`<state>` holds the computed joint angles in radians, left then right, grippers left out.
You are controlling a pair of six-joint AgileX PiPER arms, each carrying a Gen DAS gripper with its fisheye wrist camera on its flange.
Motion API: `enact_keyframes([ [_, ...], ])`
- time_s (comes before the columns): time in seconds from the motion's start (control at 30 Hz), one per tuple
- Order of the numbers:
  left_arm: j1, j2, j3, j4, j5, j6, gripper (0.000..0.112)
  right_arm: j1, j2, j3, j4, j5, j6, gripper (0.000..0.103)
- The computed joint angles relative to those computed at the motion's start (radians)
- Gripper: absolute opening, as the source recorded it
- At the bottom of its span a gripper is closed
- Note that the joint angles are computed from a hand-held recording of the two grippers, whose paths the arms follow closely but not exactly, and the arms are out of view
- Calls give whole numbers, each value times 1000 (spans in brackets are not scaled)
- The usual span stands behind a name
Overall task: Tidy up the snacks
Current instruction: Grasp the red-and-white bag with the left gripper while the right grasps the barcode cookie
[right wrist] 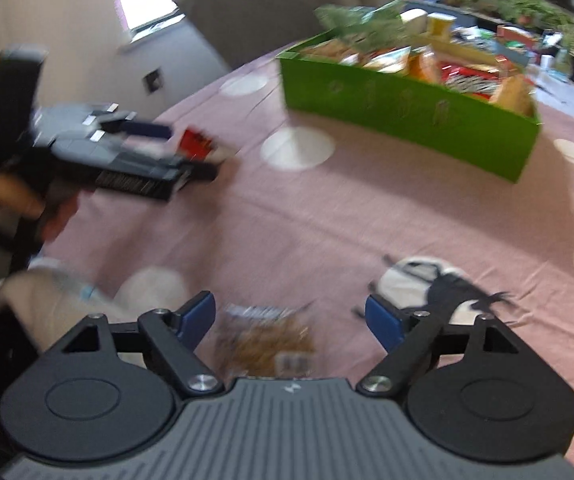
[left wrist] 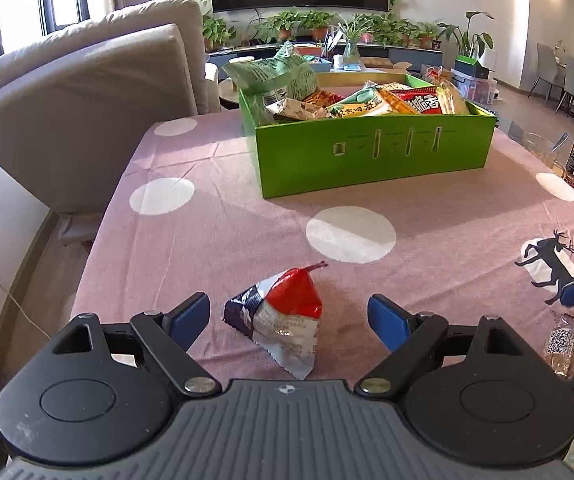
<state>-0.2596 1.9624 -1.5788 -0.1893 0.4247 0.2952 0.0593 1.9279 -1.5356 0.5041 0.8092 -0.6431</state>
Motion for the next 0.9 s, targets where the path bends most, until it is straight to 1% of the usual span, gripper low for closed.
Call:
enact_keyframes([
  [0.13, 6, -7, 6, -18, -1, 9, 85, -2, -10, 8, 1, 14, -11, 86],
  [0.27, 5, -1, -2, -14, 6, -1, 85, -6, -11, 2, 9, 54, -41, 89],
  [0.37, 3, 5, -7, -19, 12, 10, 85, 10, 7, -15, -16, 71, -38, 90],
  [0.47, 2, 11, -15, -17, 16, 13, 85, 21, 20, -25, -50, 44, 8, 90],
  [0.6, 2, 24, -31, -8, 24, 5, 85, 9, 24, -37, -49, 21, 65, 89],
  [0.77, -2, 48, -57, 32, 34, -30, 85, 7, 35, -40, -78, -66, 163, 88],
  [0.9, -2, 78, -97, 68, 53, -76, 85, 2, 54, -68, -69, -108, 222, 88],
])
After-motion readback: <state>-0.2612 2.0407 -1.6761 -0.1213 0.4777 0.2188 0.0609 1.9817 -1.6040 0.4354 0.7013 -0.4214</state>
